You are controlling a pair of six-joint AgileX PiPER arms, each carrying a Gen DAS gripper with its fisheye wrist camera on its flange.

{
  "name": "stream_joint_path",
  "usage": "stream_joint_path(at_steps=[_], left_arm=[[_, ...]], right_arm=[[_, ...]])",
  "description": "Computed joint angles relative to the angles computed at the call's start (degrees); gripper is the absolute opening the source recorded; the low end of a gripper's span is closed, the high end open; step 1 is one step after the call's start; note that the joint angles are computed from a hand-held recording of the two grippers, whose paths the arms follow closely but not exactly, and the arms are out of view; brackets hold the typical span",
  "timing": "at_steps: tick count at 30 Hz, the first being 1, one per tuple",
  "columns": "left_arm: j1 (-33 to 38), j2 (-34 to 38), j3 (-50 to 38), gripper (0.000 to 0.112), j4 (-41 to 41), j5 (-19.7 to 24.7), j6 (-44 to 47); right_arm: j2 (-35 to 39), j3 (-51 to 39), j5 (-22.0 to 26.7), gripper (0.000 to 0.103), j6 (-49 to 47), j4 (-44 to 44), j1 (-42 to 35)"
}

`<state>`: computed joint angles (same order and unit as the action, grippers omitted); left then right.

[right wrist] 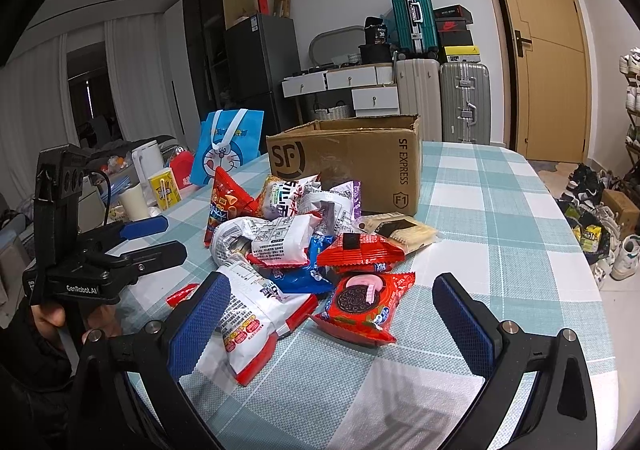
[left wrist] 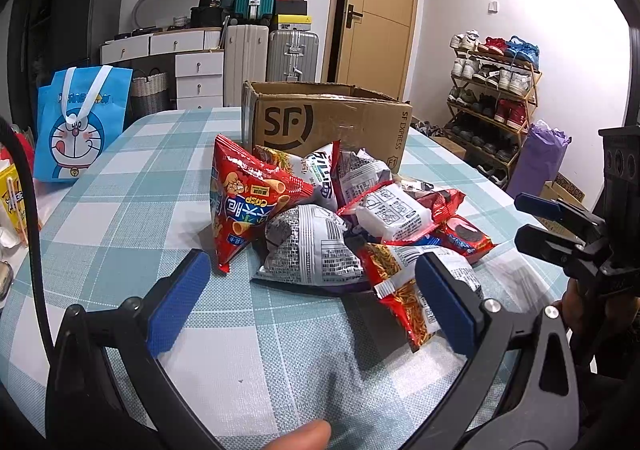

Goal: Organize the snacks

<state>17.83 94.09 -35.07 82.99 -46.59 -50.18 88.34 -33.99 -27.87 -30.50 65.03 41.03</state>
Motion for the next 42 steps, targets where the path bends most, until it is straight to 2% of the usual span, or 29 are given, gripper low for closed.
stream_joint_path(at_steps=[35, 42], left_arm=[[-0.1, -0.11, 0.07, 0.102, -0.16, 0.22, 0.27], [-2.72, -1.44, 0.84, 0.102, -2.33, 4.0, 1.69]], right_arm=[[0.33, -0.14, -0.16, 0.103, 0.22, -0.01, 0.22], [0.77, -0.43, 0.28, 0.103, -0.65, 1.19, -0.25]])
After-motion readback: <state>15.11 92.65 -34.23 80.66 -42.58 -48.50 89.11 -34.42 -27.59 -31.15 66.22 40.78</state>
